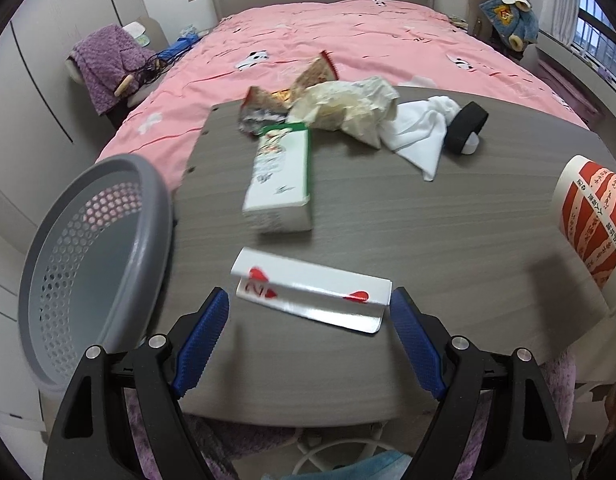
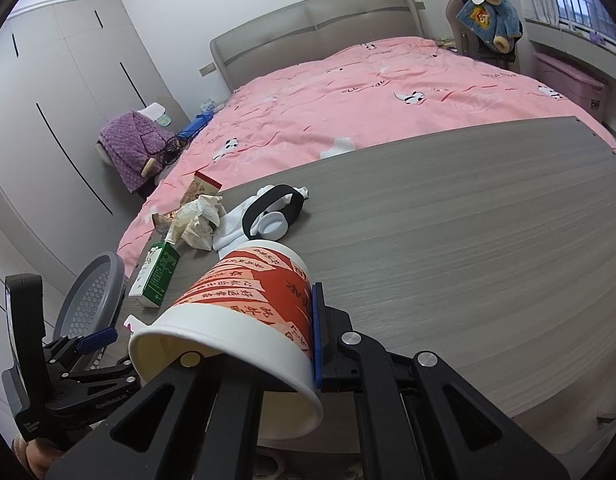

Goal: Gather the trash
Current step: 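Move the left tool to the white playing card while the right tool holds the cup, then close the left tool on the white playing card and lift it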

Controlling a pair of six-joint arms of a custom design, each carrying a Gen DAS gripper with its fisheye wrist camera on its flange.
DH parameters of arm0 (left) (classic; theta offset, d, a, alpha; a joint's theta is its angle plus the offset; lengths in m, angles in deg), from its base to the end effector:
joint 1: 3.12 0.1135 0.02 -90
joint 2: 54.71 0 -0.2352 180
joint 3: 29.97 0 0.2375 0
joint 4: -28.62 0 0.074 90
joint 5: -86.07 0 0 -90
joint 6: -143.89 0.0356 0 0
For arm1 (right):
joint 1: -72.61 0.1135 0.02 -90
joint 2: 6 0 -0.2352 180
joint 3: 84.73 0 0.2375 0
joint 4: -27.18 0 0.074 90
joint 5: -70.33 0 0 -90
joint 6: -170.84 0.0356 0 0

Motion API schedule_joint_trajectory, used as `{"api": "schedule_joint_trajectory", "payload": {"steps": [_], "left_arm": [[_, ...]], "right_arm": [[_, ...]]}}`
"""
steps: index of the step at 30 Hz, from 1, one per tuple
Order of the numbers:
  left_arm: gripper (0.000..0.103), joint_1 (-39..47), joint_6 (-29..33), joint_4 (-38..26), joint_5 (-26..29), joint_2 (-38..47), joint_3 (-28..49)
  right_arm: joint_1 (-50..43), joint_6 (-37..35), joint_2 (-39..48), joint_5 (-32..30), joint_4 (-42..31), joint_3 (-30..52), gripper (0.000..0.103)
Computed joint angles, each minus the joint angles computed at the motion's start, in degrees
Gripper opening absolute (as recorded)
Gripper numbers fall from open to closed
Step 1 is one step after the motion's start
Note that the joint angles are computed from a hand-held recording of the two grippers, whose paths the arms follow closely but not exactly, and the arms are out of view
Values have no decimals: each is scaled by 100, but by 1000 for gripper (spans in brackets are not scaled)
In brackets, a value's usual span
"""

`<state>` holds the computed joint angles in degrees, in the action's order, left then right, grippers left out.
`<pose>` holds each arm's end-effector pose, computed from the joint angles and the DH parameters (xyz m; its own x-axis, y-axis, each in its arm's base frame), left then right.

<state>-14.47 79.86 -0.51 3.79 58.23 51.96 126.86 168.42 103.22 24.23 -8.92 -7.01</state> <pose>0.3615 -0.0774 0.1130 -0.6503 0.5731 -0.4986 0.6066 0.7869 0.1133 0.2175 0.2598 0.1194 -0.4528 0.6032 -0.6566 0.5215 0.7765 0.3537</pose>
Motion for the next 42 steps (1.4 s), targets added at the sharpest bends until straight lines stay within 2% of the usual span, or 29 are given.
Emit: {"api": "schedule_joint_trajectory", "payload": {"steps": [10, 14, 21, 32, 33, 37, 41, 42], "left_arm": [[79, 490, 28, -543, 271, -165, 148], [79, 457, -314, -736, 430, -96, 448], [79, 200, -893, -1031, 196, 513, 1121], [78, 188, -947, -1191, 154, 963, 1448], [76, 183, -923, -1179, 196, 942, 1410], [48, 164, -761, -1131, 361, 815, 1266], [35, 197, -632, -1114, 493, 736, 1150], [26, 221, -573, -1123, 550, 717, 1129]], "right_arm": [[41, -117, 82, -10, 104, 94, 4], [11, -212, 88, -60, 218, 70, 4], [4, -229, 62, -87, 382, -43, 4], [-23, -230, 75, -153, 542, -134, 4], [-16, -224, 78, -147, 529, -126, 4], [-8, -202, 79, -144, 491, -111, 4], [-9, -199, 99, -132, 420, -52, 4], [-1, -198, 112, -127, 373, -12, 4]]}}
